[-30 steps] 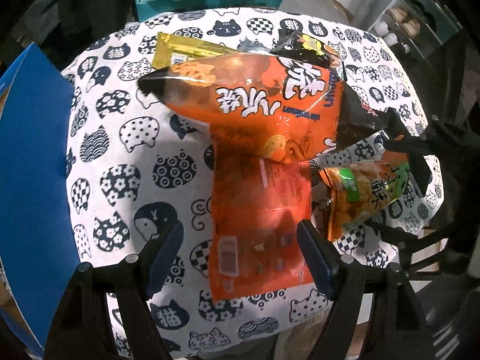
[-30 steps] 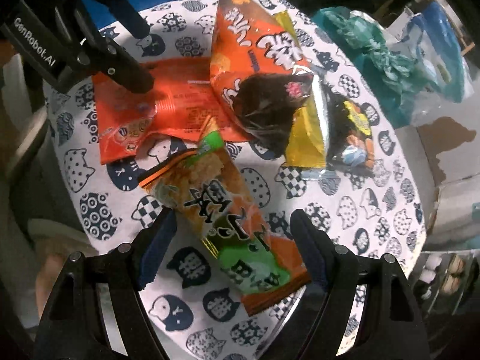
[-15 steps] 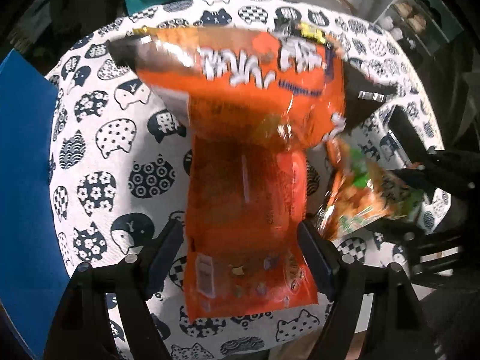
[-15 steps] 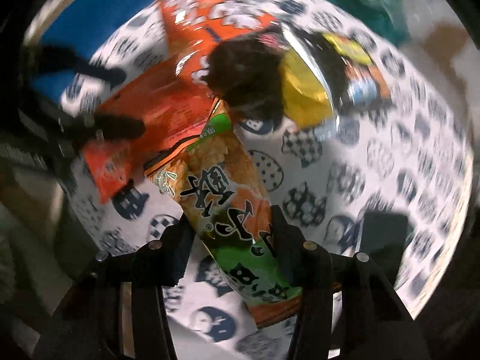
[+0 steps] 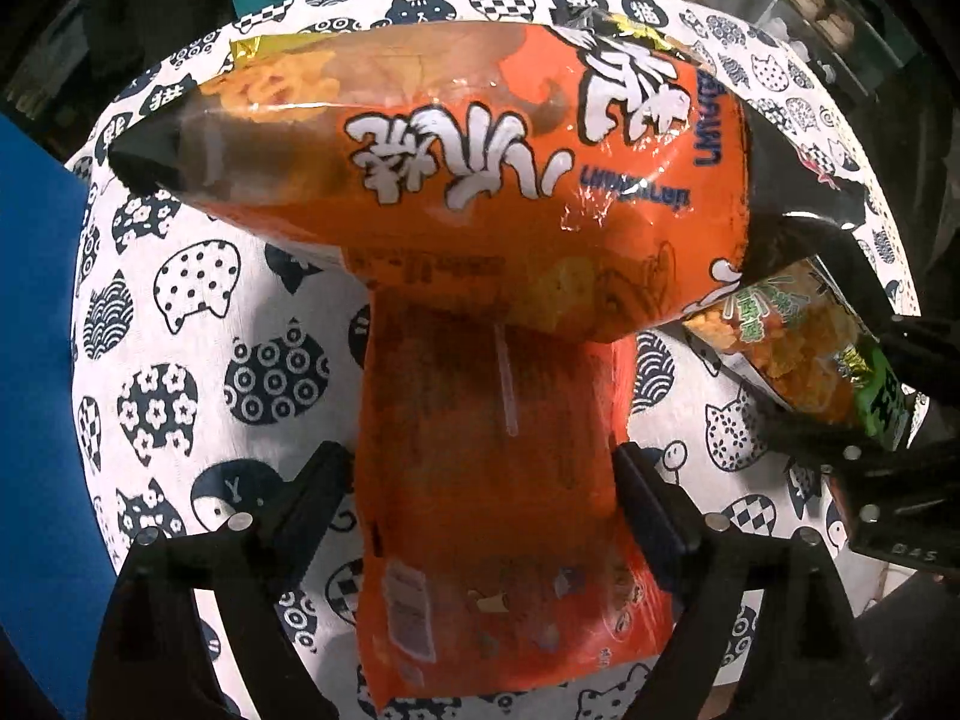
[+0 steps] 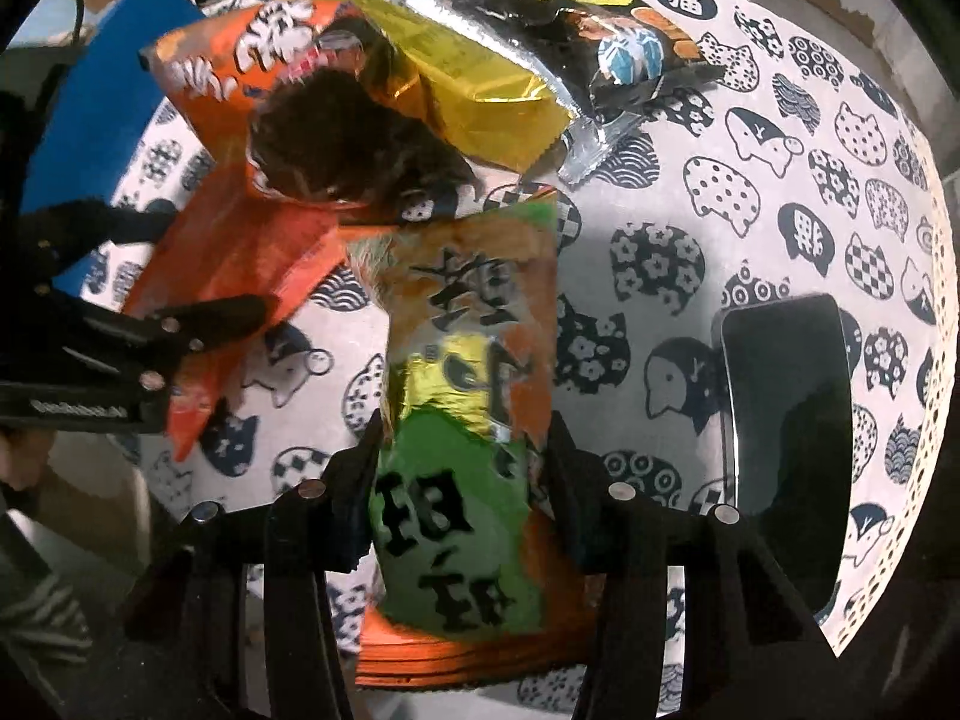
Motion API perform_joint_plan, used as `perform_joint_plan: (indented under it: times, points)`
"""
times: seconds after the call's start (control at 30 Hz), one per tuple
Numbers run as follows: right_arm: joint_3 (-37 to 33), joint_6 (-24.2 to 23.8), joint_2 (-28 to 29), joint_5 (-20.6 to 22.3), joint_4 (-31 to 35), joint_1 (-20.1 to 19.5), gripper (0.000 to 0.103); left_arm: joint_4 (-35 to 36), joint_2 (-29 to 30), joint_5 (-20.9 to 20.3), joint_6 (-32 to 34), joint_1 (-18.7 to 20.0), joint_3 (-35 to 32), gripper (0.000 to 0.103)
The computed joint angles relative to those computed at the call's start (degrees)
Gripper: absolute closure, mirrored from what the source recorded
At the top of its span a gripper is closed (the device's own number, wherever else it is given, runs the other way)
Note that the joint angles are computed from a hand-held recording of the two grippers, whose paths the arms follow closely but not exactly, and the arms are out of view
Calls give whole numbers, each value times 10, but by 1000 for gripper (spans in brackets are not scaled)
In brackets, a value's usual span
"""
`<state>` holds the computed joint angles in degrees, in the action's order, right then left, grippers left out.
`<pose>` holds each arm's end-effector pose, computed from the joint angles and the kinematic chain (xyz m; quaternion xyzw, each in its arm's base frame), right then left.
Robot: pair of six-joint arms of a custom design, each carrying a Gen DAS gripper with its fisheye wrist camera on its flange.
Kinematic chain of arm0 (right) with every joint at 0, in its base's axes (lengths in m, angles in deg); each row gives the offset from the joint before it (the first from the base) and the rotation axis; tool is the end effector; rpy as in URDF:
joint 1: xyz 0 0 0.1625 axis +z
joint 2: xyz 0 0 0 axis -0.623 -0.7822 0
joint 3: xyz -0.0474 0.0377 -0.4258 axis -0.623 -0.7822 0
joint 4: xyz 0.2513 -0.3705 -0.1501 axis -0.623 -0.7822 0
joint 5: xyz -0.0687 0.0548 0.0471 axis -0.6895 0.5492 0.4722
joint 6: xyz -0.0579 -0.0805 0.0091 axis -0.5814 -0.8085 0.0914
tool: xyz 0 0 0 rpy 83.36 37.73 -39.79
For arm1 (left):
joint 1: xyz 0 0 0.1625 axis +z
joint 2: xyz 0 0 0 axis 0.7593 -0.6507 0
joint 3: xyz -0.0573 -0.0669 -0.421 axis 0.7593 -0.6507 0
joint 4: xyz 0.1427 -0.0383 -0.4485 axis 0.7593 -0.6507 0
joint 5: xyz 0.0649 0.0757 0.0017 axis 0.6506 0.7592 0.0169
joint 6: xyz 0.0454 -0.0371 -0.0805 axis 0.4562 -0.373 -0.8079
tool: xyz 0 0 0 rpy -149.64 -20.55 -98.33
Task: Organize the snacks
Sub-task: 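Grasp the large orange bag with left tool while right tool grasps green-orange bag, then carry both bags into the box and open both tools to release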
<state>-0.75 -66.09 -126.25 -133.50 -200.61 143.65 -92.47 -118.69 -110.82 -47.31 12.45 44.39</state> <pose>0.2730 -0.7325 0.1261 0.0185 -0.9460 0.0479 0.3199 -0.2202 -0.8096 0.1538 0.3010 0.9031 0.0580 0.3009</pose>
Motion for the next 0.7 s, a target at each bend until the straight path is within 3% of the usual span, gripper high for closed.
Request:
perform_joint_plan:
  times: [0.03, 0.17, 0.33, 0.53, 0.7]
  points:
    - [0, 2, 2, -3, -1, 0, 54, -1, 1, -1, 5, 0, -1, 16]
    - [-4, -1, 11, -16, -20, 5, 63, -15, -12, -2, 45, -1, 14, 39]
    - [-6, 20, 13, -27, -37, 15, 65, -14, -31, 6, 79, -5, 33, 55]
    - [-13, 50, 7, -38, -30, 21, 65, -9, -63, 33, 97, -9, 67, 56]
    - [-7, 59, -10, -41, -41, 37, 65, -12, -91, 29, 111, -12, 87, 56]
